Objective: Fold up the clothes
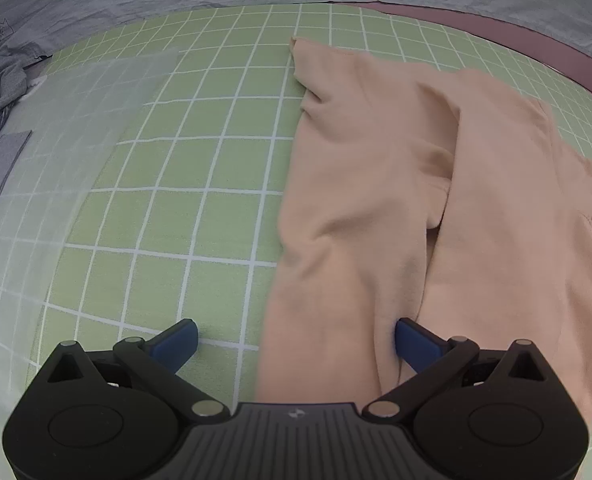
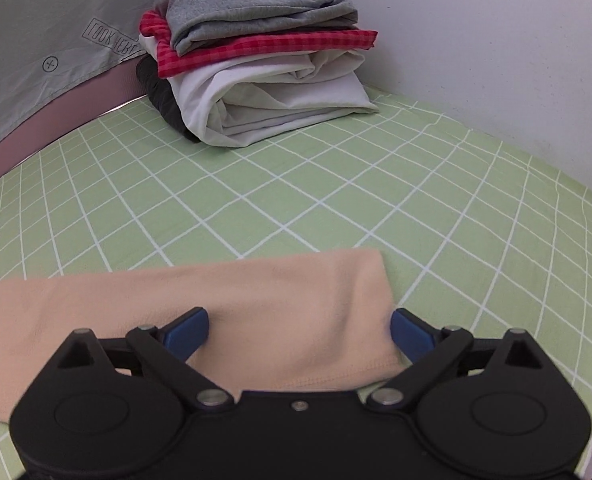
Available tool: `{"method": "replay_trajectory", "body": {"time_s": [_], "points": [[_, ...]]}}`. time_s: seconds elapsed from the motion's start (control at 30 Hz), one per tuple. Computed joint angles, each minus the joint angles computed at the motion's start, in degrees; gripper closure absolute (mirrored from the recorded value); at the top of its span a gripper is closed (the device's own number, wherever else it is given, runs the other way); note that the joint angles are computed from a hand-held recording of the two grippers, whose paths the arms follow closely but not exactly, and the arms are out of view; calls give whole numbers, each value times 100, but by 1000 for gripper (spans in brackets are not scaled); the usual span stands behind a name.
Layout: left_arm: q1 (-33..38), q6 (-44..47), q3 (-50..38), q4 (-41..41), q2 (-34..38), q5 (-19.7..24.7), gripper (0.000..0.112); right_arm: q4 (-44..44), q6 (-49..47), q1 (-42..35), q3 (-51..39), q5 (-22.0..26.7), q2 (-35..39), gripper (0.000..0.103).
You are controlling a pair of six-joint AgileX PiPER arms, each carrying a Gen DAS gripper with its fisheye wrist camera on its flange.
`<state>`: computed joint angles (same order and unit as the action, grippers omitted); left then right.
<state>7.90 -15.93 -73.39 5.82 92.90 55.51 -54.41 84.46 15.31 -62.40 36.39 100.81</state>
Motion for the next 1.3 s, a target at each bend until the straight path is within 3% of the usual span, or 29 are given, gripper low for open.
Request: {"method": "replay_trajectory", "body": {"time_s": [0.07, 0.17, 0.23, 0.3, 0.5, 0.7, 0.93, 1.07, 1.13, 1.23, 1.3], "points": [[163, 119, -10, -212, 26, 9, 9, -72, 119, 19, 47, -24, -35, 11], [163, 132, 98, -173, -41, -77, 9, -143, -16, 91, 97, -134, -142, 46], [208, 166, 143, -219, -72, -102, 9, 78, -390, 80, 29, -260, -170, 81], [265, 224, 142, -268, -80, -67, 9, 278, -603, 112, -65, -264, -164, 91], [262, 223, 196, -84, -224, -16, 9, 514, -558, 377, -120, -516, -365, 93], [442, 389, 350, -186, -419, -100, 9, 1067, -1316, 1115, -757, -805, -132, 93], [683, 716, 572, -479, -549, -151, 9, 3953, -4558, 1946, -2203, -1155, 615, 93], [799, 889, 637, -627, -586, -149, 9, 5374, -6237, 2361, -2997, -754, 1144, 90], [840, 943, 683, -651, -617, -168, 9, 5345, -6310, 2521, -3195, -499, 1285, 68], [744, 818, 608, -562, -550, -151, 9, 5139, -5986, 2507, -2898, -607, 1089, 46], [664, 744, 526, -464, -509, -108, 9, 4836, -5509, 2433, -2621, -723, 904, 39]]}}
